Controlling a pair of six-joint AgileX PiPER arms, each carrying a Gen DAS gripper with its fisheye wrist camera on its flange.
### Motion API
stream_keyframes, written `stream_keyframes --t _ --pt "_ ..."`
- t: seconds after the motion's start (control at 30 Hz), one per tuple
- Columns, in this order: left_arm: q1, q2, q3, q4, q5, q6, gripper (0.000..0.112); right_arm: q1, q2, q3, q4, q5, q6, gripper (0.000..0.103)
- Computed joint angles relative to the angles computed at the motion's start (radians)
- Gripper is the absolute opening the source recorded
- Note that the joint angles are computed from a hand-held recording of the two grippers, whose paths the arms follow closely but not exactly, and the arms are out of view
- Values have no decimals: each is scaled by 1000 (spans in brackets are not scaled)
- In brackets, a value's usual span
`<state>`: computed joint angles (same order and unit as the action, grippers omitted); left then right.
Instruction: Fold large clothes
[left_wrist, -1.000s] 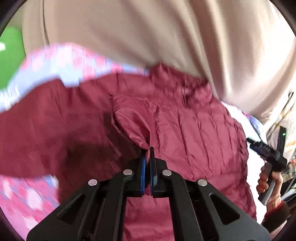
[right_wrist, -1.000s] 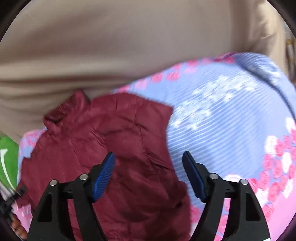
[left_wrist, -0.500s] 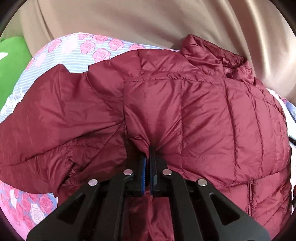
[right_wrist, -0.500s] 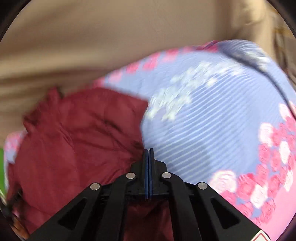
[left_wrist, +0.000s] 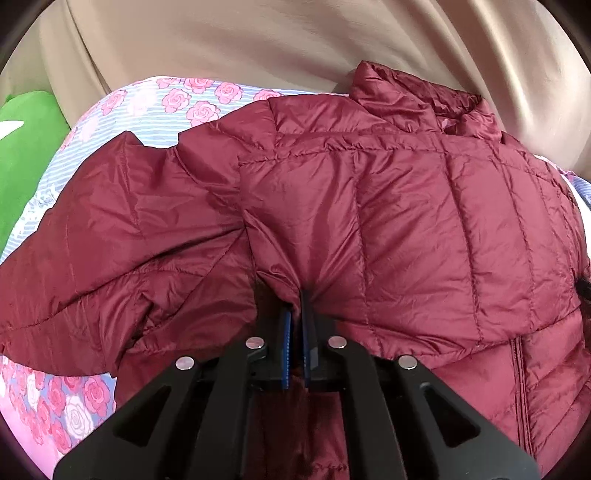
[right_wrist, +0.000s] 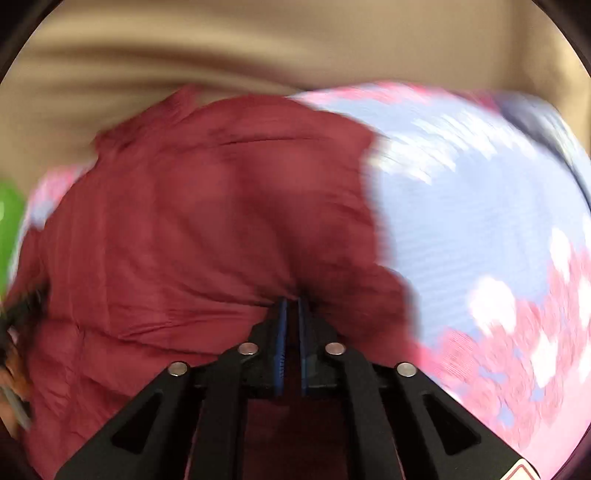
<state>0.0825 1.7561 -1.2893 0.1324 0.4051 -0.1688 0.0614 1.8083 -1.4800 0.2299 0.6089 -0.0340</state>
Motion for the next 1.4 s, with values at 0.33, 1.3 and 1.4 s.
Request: stream_keyframes --t 0.33,1.3,1.4 --pt "208 -243 233 -636 7 579 73 -142 -229 271 263 -34 -241 57" --pt "1061 -120 37 -1014 464 854 76 35 -509 460 -113 -32 58 39" --pt "1121 100 -234 -901 481 658 76 100 -566 509 -159 -35 98 44"
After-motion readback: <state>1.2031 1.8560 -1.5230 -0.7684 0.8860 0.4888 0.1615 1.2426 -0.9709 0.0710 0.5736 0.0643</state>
